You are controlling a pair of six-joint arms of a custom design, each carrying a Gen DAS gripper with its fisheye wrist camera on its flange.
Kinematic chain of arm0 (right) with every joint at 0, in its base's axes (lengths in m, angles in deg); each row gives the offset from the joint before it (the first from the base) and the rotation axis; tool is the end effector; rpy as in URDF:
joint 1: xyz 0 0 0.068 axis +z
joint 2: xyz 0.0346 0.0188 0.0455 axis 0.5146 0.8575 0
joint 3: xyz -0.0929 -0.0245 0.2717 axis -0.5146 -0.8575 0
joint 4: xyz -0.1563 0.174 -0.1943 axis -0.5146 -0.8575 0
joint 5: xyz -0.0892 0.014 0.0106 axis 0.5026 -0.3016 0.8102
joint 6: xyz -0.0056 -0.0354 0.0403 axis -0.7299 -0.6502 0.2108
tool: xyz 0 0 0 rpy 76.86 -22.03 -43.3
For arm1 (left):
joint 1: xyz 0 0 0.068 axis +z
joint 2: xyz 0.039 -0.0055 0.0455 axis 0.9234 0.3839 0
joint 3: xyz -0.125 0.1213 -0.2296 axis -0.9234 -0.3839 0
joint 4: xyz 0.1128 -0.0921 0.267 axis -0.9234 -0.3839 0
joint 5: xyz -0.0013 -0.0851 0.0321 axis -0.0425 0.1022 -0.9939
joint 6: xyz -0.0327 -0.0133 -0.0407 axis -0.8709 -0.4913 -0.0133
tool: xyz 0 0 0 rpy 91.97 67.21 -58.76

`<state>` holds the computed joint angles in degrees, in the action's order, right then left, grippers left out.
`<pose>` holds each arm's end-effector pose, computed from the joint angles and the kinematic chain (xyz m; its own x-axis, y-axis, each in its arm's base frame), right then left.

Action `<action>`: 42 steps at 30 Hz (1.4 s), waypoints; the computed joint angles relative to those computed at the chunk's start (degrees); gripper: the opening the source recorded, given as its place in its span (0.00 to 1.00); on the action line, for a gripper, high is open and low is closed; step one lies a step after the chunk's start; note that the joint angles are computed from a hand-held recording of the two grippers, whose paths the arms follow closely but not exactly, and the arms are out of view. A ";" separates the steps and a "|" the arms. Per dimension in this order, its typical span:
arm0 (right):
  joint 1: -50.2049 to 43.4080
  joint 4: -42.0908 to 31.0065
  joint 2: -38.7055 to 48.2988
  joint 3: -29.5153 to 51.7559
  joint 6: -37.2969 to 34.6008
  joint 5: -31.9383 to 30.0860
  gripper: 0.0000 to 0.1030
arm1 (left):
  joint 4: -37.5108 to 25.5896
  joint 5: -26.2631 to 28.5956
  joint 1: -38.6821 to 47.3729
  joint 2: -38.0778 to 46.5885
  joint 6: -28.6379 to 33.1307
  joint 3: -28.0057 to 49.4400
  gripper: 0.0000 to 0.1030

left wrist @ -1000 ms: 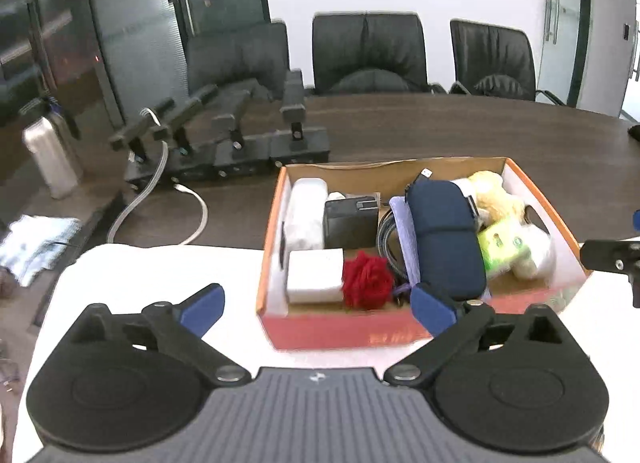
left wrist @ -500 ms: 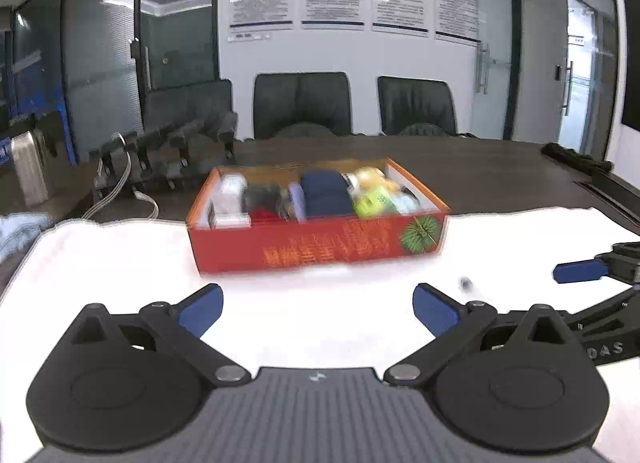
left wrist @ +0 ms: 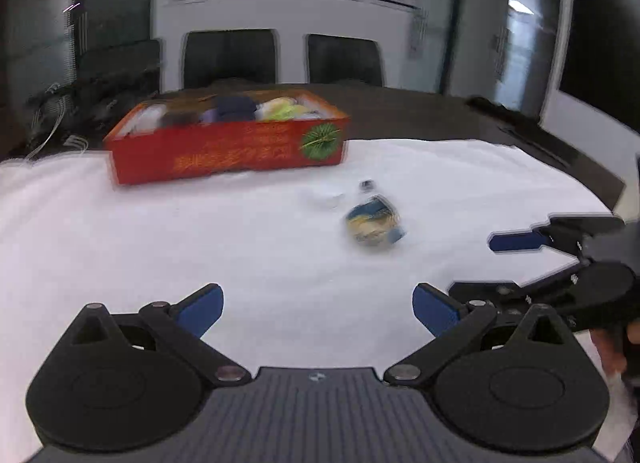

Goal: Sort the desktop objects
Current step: 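Grasp the crumpled blue-yellow packet with left tool while right tool grasps the white round disc, then carry the packet and white disc into the box and open both tools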

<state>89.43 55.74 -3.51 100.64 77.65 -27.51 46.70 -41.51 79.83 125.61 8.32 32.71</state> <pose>0.1434 0.1886 0.1278 -0.6216 -0.0126 -0.7833 -0.0167 0.9999 -0.0028 0.2472 0.0302 0.1557 -0.4741 0.3609 -0.8031 0.6566 0.7526 -0.0494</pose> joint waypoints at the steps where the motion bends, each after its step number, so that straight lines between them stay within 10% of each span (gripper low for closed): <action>1: -1.54 -0.50 -1.43 -0.47 -1.17 0.20 0.76 | 1.03 -0.23 -2.43 -0.14 -0.24 0.09 1.00; 7: -17.50 5.90 -3.80 -3.04 -11.60 -8.14 0.58 | 12.06 -8.02 -17.26 14.30 -10.60 6.74 0.96; 12: -28.66 15.90 2.75 -2.60 -20.75 -19.62 0.57 | 11.10 -8.10 -19.99 24.90 -13.25 13.91 0.69; 14: -30.73 18.58 5.98 -1.34 -23.78 -21.80 0.57 | 11.49 -9.77 -20.52 27.85 -13.70 15.74 0.28; 17: -32.66 20.85 11.34 2.12 -26.73 -24.34 0.57 | 9.75 -8.02 -18.99 29.07 -11.78 17.19 0.15; 22: -32.98 25.53 18.91 6.69 -28.02 -26.95 0.57 | 7.41 -6.66 -14.26 23.93 -8.35 16.47 0.14; 26: -30.14 26.55 22.05 9.35 -28.76 -23.97 0.37 | 4.13 -4.40 -9.73 20.79 -6.48 18.22 0.14; 34: -24.29 19.00 12.58 12.45 -31.17 -23.50 0.37 | 0.80 -3.20 -3.35 23.08 -9.90 30.23 0.14; 42: -34.22 3.19 24.92 41.85 -29.76 -28.39 0.37 | -4.93 -12.66 -10.85 39.87 -17.84 56.18 0.15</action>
